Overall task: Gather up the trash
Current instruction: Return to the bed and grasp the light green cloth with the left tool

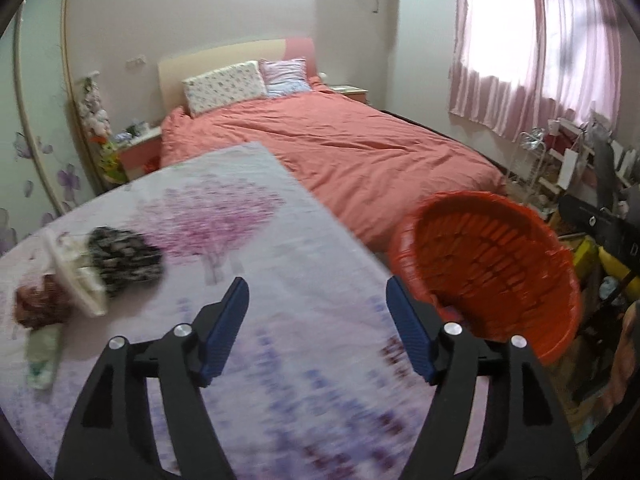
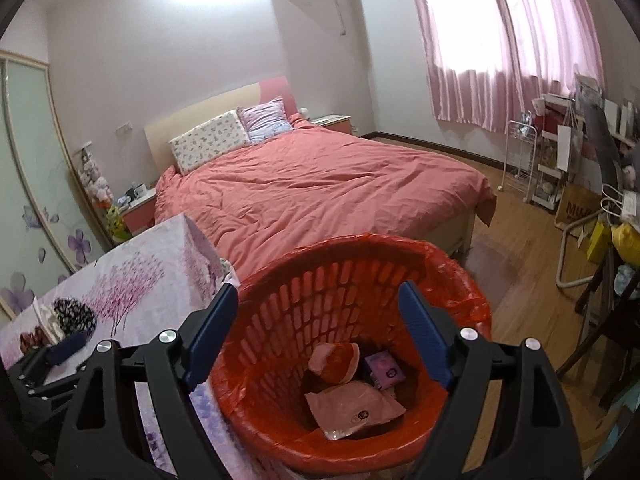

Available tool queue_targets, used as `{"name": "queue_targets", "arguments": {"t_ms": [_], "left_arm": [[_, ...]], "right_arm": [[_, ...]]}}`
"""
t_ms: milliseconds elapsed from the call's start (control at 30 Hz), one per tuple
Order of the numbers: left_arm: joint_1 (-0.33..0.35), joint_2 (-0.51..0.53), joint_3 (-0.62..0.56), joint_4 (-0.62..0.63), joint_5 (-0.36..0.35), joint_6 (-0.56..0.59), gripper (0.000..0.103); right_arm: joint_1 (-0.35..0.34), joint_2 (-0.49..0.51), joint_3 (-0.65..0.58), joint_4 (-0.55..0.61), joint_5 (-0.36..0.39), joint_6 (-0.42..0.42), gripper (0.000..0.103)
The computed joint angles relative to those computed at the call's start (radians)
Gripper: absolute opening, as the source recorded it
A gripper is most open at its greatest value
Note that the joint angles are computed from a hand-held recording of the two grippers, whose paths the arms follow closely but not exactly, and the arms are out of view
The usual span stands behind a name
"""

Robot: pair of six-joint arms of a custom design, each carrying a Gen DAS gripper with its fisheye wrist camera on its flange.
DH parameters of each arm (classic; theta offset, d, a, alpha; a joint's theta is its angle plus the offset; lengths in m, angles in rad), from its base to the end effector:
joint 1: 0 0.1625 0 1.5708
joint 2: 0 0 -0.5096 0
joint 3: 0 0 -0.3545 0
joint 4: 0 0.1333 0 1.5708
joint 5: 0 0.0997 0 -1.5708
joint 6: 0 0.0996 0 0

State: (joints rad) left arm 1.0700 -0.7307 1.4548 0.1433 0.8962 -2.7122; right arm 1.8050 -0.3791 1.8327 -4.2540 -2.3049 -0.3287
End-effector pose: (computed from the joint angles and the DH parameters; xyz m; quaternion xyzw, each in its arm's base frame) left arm -0.1259 -0.6371 0.1440 0.2954 0.8429 -0.3360 0.2989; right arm 0.2082 -0.5856 0.0682 0.0129 -0.7900 0.5239 0.3183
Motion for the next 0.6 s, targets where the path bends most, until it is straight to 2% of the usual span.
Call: {"name": "queue_targets", "arguments": {"t_ms": [300,400,533,600], "left_arm": [[0.071,-0.125,0.058,-0.046,-0.07,0.028,0.077],[0.112,-0.177,0.079,-0.074,-0.117,0.032,0.078],[0.175,-0.225,0.069,-0.1,-0.185,0.021,0.078],[0.212,-0.232,0.032,-0.057,-0.197,-0.028,0.078]], "right_arm": [[0.048,0.05,-0.058,0.064,-0.013,-0.066,0.082],[0.062,0.065,-0.072,0.081,-0.018,-0.087,0.082],[0.077,0.084,-0.089,0.13,-0.019,-0.074,0.082],[0.081,0.089,-0.093,0.154,-0.015,-0.07,0.082]]}}
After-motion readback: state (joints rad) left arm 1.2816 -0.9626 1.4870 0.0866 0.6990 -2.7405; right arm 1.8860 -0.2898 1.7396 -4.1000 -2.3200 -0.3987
